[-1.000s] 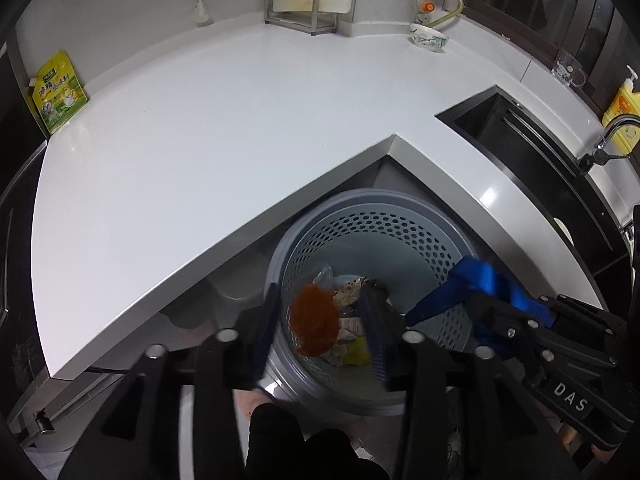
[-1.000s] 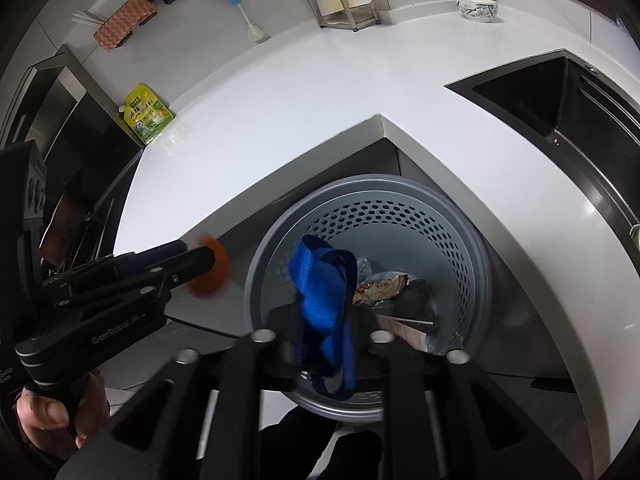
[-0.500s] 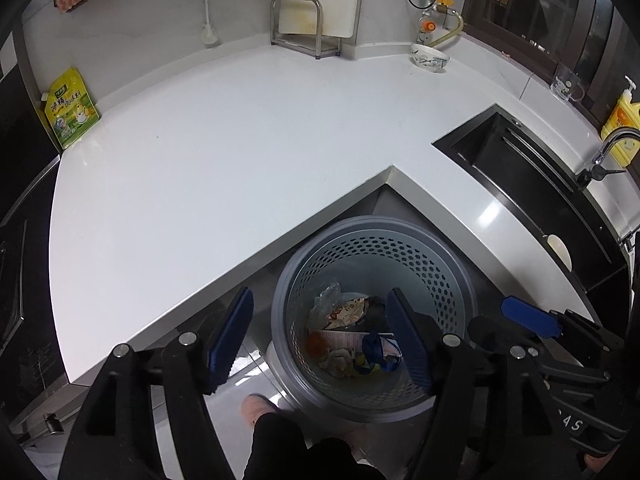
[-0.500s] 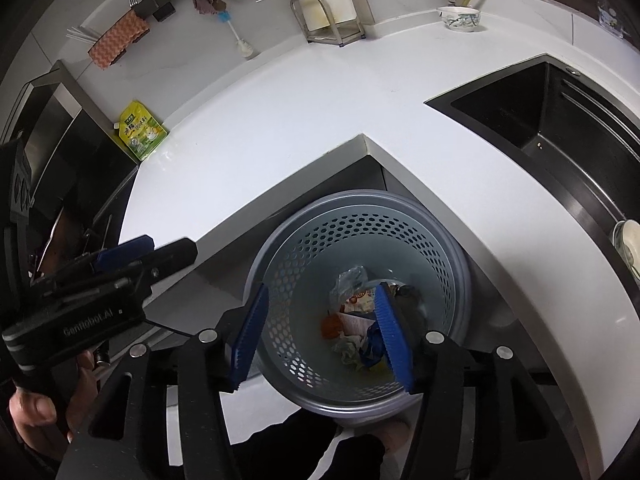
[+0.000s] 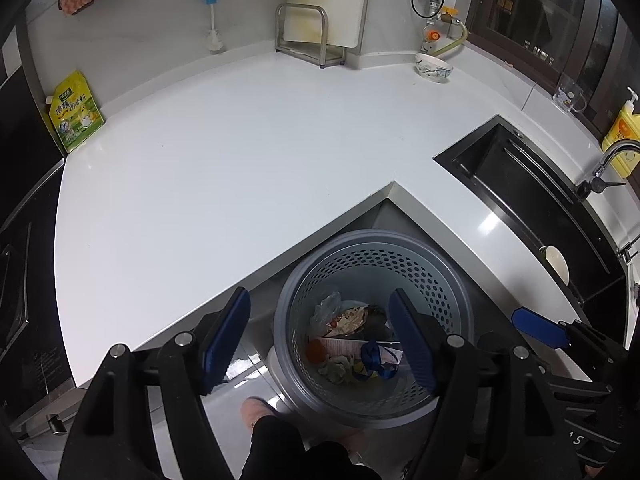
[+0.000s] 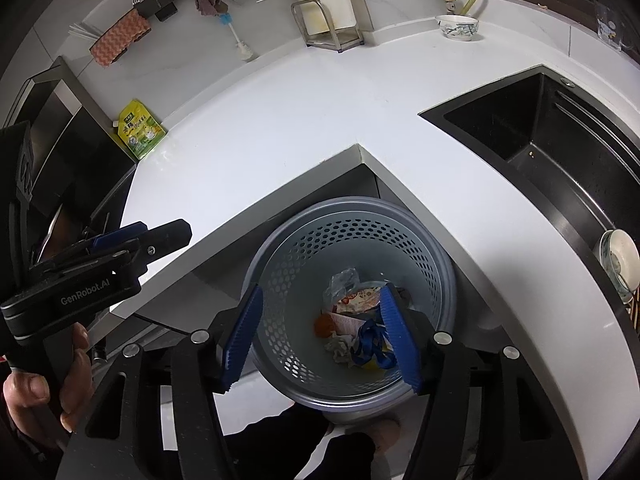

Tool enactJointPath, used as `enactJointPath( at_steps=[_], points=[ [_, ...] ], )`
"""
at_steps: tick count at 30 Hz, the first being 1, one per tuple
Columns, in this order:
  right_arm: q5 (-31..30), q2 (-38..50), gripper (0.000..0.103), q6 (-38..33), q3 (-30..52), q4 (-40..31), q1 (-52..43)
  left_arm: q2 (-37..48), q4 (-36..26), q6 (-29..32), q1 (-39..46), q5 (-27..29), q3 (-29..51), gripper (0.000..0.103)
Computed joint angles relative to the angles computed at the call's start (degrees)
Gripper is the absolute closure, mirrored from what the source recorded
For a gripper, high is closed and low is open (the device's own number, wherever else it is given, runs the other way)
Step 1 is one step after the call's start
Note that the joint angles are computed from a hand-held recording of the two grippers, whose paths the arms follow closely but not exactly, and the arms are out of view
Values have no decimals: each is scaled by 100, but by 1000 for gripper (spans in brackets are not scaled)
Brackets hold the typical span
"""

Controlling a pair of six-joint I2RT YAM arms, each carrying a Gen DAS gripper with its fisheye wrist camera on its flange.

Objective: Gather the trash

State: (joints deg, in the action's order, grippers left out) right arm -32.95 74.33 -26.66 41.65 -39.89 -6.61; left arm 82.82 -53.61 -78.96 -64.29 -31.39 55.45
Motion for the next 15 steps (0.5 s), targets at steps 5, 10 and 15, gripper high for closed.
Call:
enactJointPath(
  at_steps=[5,10,15],
  points=[
    [16,-49,43,5,31,-44,34,-11,-86,-35,-14,-69,70,28],
    [-20,-33,41,-2,79,-81,-24,-13,-148,-35,-8,-107,139,22],
    [-57,-67,40,-26,100,-130,-58,18,-180,-61,-20,-138,192,15]
  ],
)
